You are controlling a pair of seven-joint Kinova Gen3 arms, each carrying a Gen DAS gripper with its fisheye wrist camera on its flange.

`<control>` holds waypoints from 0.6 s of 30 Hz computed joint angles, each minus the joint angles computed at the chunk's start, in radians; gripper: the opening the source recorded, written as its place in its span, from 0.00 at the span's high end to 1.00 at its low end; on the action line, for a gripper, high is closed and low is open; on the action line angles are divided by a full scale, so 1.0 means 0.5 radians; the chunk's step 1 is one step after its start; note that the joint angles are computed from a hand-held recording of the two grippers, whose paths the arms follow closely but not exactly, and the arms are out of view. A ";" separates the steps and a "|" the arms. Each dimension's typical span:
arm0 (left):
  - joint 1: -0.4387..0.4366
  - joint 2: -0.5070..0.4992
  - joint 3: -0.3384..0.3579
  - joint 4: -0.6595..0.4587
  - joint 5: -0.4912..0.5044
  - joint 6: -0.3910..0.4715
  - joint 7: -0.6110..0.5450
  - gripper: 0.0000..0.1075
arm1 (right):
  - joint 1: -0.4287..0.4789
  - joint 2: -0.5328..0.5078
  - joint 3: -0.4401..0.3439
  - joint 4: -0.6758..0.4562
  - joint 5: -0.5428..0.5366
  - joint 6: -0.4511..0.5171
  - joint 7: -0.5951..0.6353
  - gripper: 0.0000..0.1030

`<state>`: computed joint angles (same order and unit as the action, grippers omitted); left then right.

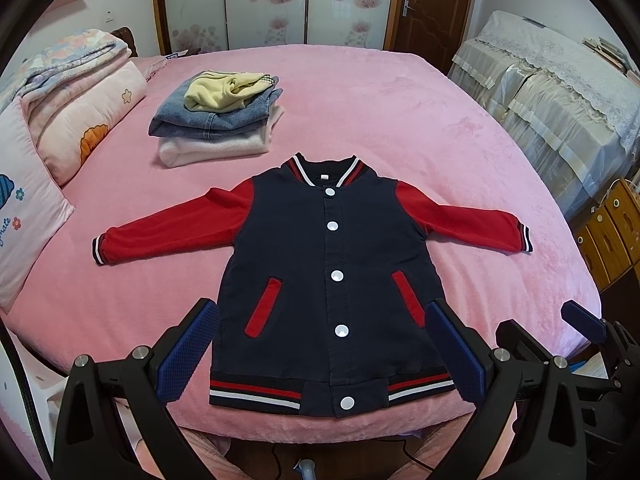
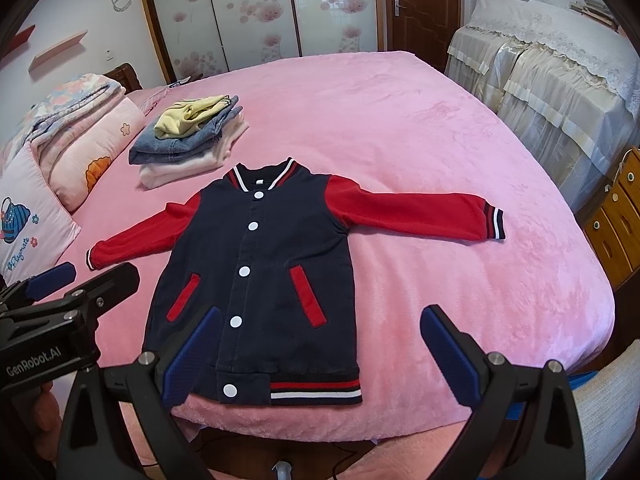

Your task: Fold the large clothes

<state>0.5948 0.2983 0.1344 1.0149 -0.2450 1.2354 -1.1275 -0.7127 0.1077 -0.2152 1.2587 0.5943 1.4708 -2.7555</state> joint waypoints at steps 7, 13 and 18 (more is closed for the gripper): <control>0.004 0.047 -0.008 -0.068 0.010 0.037 -0.007 0.05 | 0.046 -0.009 0.021 0.016 -0.033 -0.055 0.034 0.03; 0.016 0.122 -0.027 -0.178 0.013 0.106 -0.019 0.05 | 0.125 -0.057 0.033 0.098 -0.074 -0.149 0.029 0.03; 0.020 0.169 -0.048 -0.251 0.035 0.118 -0.028 0.05 | 0.198 -0.101 0.027 0.168 -0.095 -0.225 0.014 0.03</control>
<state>0.6048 0.3827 0.1102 0.8895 -0.2272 1.2945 -1.1415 -0.6139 0.0571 -0.2018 1.3426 0.5468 1.3584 -2.7484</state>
